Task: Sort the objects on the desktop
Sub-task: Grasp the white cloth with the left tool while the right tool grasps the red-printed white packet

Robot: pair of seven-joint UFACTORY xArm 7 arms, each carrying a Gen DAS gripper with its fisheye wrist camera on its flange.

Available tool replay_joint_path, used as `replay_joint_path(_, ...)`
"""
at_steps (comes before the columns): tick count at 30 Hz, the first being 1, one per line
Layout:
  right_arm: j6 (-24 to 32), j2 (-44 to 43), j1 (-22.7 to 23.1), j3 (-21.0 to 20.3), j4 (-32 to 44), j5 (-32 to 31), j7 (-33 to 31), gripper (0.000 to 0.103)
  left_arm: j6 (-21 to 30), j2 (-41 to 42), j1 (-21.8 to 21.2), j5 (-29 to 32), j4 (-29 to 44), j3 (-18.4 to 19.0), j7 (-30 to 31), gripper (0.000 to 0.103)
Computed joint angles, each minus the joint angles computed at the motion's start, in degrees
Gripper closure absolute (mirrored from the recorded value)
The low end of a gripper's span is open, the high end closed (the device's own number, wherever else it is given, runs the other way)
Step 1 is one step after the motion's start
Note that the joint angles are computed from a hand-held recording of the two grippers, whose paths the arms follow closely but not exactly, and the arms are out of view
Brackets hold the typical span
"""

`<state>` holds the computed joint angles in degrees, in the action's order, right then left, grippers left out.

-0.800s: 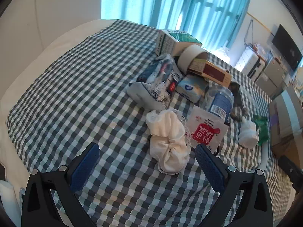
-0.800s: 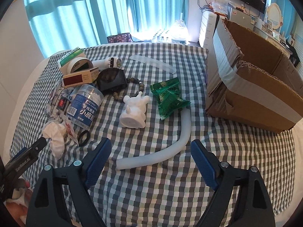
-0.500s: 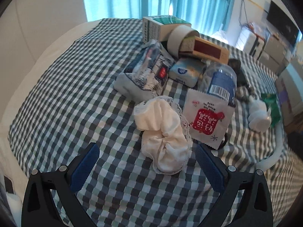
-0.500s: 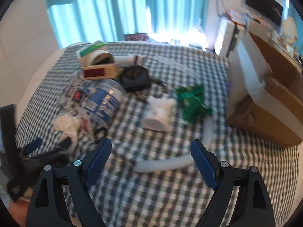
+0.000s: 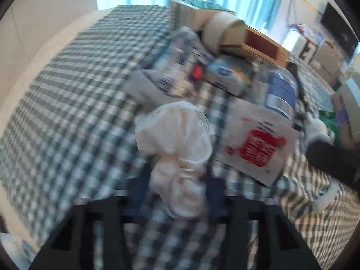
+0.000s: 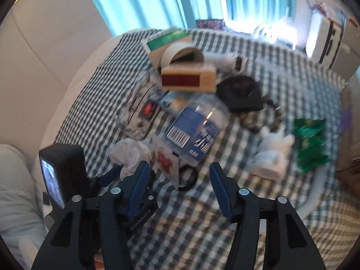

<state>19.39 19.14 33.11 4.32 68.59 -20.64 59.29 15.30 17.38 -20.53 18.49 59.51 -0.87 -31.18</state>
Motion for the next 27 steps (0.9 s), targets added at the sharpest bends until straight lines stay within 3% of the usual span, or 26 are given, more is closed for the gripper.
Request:
replay_joint_path(3,-6.4,-0.5,-0.3,-0.3,-4.6,1.6,3.1,0.048,-1.0,-2.2,0.3,1.8,-0.9,2.5,-3.5,0.069)
replay_joint_path(7,-4.5,1.0,2.6,-2.9,-2.7,-1.9,4.1,0.048,-0.6,-2.4,3.2,-1.6,-1.0,0.2,-2.2,0.069)
replay_joint_path(10,-3.7,2.8,4.0,-3.6,-0.2,-4.8,3.9,0.048,0.0,-2.2,2.9,-1.6,-1.1,-0.3,-1.4,0.073)
replay_joint_path(17,-1.4,6.7,3.2,-2.2,4.2,-3.6,-0.6,0.049,-0.2,-2.7,2.2,-1.5,-1.8,0.0,-2.3,0.073)
replay_joint_path(23,-4.2,7.7,3.7,-3.2,5.1,-3.0,-2.7,0.057,0.2,-2.4,2.1,-1.3,-1.6,0.1,-3.2,0.073)
replay_joint_path(27,-3.4,10.0,5.5,-4.6,8.2,-4.1,-3.8,0.069,0.3,-2.2,0.7,2.1,-1.2,1.9,-6.8,0.073)
